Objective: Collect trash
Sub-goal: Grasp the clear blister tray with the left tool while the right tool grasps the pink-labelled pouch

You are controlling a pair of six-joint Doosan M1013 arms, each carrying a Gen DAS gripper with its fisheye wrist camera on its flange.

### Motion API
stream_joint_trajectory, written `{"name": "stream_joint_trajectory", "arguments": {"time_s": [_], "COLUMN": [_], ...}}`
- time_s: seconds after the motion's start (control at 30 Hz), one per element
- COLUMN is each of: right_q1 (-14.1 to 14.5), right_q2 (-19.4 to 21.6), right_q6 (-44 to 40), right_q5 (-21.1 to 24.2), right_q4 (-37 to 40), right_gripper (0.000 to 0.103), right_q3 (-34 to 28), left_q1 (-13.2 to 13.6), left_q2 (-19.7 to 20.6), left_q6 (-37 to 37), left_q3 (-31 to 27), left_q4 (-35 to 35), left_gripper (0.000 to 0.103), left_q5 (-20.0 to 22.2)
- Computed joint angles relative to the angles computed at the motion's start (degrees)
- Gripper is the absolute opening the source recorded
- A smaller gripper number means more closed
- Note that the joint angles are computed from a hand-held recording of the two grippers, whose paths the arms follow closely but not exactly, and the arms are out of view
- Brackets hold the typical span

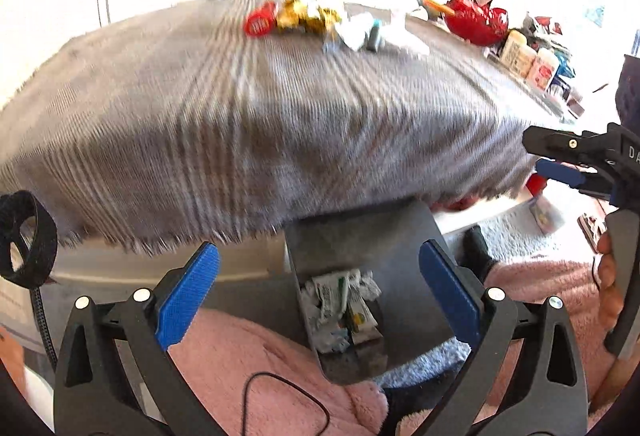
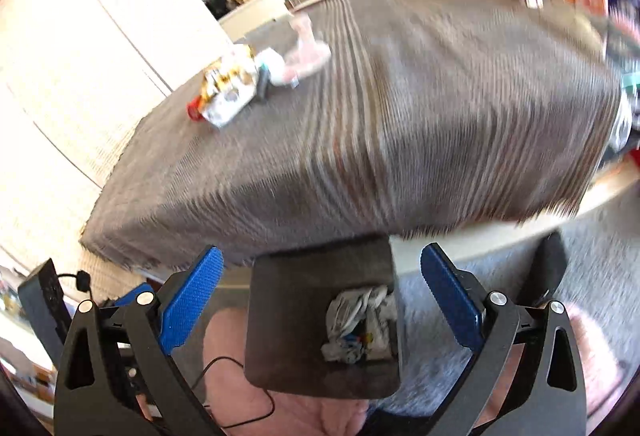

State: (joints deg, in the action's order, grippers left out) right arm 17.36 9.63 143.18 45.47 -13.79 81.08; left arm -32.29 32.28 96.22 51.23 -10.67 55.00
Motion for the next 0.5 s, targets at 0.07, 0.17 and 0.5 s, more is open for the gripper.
{"name": "stream_joint_trajectory", "arguments": {"time_s": [0.07, 0.17, 0.5], "right_q1": [-0.3, -0.8, -5.1], "right_q2": [0.5, 1.5, 8.4], "right_q6": [-2.7, -5.3, -10.2], "right_q5": [1.6, 3.2, 6.3], "right_q4": [-0.1, -1.2, 0.5], "right_gripper": [0.1, 0.1, 0.1], "right_q3": [-1.9, -4.6, -16.4], "left_q1": [0.1, 0.1, 0.4], "left_q2": [0.4, 1.5, 13.1], "left_q6": [0.5, 0.6, 1.2], "left_q3": [-1.5, -4.7, -27.9], "left_q4": [0.4, 1.6, 0.1], "left_gripper": [0.095, 0.095, 0.095], "left_q5": [-0.6, -0.5, 8.8]}}
